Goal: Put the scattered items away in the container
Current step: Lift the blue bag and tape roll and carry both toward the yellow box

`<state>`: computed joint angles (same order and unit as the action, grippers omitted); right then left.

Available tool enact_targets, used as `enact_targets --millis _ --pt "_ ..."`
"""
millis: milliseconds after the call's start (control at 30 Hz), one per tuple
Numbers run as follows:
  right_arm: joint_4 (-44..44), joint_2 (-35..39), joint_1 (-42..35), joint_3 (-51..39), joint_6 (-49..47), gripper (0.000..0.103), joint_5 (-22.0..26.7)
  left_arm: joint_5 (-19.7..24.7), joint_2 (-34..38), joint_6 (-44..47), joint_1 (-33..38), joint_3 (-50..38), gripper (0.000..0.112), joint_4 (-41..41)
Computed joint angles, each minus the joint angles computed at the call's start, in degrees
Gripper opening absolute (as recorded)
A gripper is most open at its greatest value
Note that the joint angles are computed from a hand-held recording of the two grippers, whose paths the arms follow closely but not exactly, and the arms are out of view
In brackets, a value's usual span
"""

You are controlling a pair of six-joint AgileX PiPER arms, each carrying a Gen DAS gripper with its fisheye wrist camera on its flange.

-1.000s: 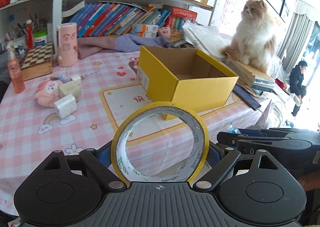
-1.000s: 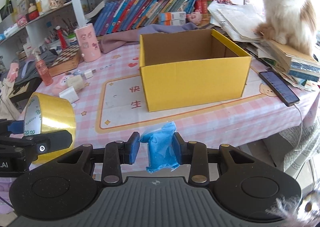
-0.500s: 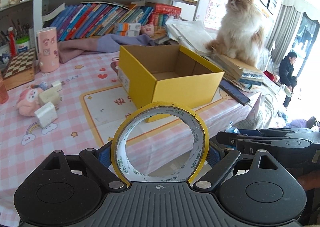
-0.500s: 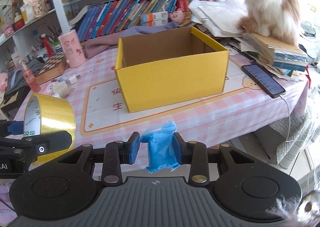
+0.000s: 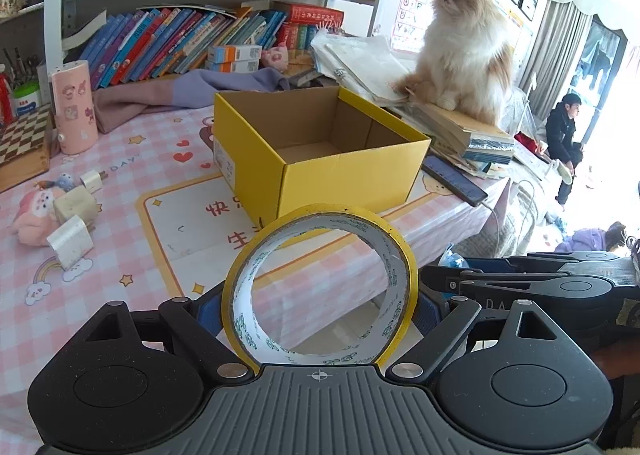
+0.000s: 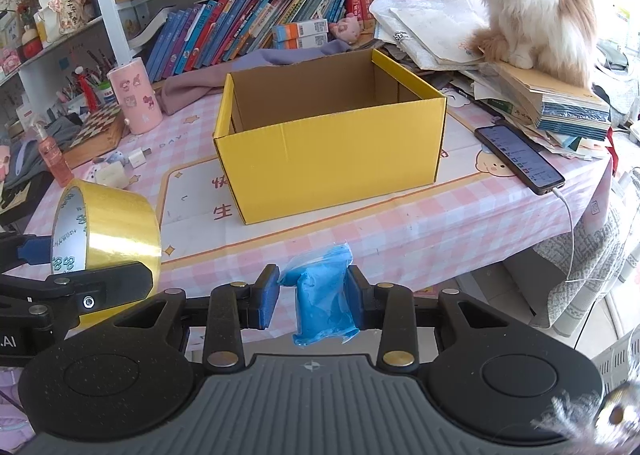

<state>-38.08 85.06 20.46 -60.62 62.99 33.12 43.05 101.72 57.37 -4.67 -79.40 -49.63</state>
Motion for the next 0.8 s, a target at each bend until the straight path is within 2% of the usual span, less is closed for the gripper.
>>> enact_targets --millis 433,800 --pt "1.2 1.2 -1.0 -1.5 -2.0 0.034 -0.2 1.0 1.8 -0.7 -0.2 -2.9 0.09 0.2" --pt "3.7 1.9 -5.6 -2.1 -6.0 0.034 -1.5 1.3 5.6 -3.2 -3.4 -8.3 0.09 1.8"
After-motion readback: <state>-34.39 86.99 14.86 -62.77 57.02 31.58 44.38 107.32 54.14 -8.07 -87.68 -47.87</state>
